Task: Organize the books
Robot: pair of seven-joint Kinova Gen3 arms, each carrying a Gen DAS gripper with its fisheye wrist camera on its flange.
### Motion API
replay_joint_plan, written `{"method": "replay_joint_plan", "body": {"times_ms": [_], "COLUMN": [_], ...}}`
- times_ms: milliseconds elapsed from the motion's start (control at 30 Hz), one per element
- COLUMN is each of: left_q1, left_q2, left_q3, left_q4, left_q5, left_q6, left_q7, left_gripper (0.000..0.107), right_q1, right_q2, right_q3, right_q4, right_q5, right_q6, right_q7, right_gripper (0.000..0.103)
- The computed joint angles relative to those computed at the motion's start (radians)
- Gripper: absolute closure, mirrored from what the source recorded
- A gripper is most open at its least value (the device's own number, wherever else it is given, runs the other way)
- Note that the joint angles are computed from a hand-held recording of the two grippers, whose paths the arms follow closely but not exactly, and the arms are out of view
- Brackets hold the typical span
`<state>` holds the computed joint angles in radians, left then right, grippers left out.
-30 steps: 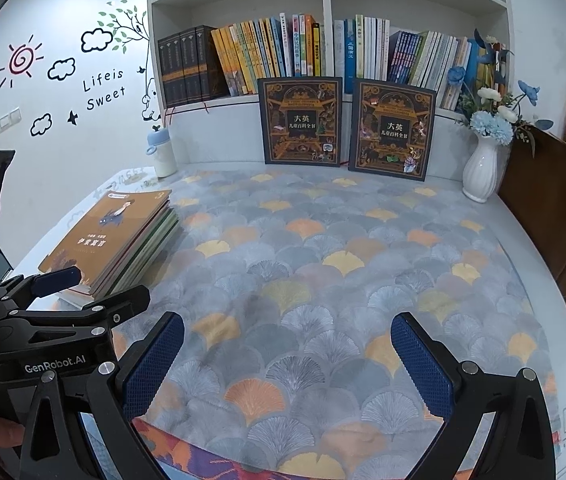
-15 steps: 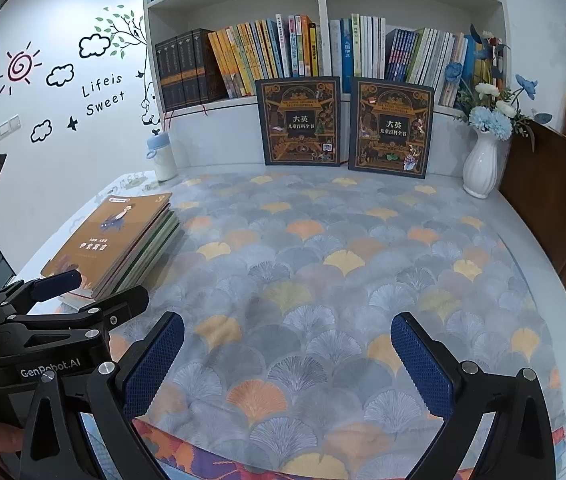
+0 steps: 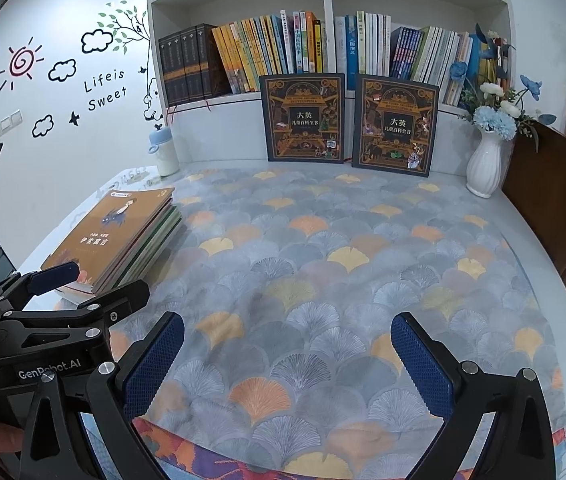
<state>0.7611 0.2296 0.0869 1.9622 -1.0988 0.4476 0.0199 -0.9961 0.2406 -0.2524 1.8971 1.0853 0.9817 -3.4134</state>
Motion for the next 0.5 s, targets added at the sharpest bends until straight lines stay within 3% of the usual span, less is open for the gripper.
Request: {"method": "replay_joint_plan", "body": {"times_ms": [300,500], "left_q1": [0.026,0.008], "left_q2": [0.010,0.003], "left_q3": [0.013,0.021], "left_q4": [-0.013,-0.004], "left_q5": [-0.048,-0.044], "left_q6": [0.060,0.034], "left_q7": [0.028,0.033], "left_gripper": [0.005,0.005], "right_q1": [-0.003,-0.008], "right_q2": [0.001,0.000], "right_q3": [-0.001,-0.003], "right_q4": [-0.004,-0.005], "right_q5": [-0.005,-0.007], "right_q6": [0.004,0.014], "right_q7": [0.000,-0.005], "right_gripper": [0.000,0.000]}}
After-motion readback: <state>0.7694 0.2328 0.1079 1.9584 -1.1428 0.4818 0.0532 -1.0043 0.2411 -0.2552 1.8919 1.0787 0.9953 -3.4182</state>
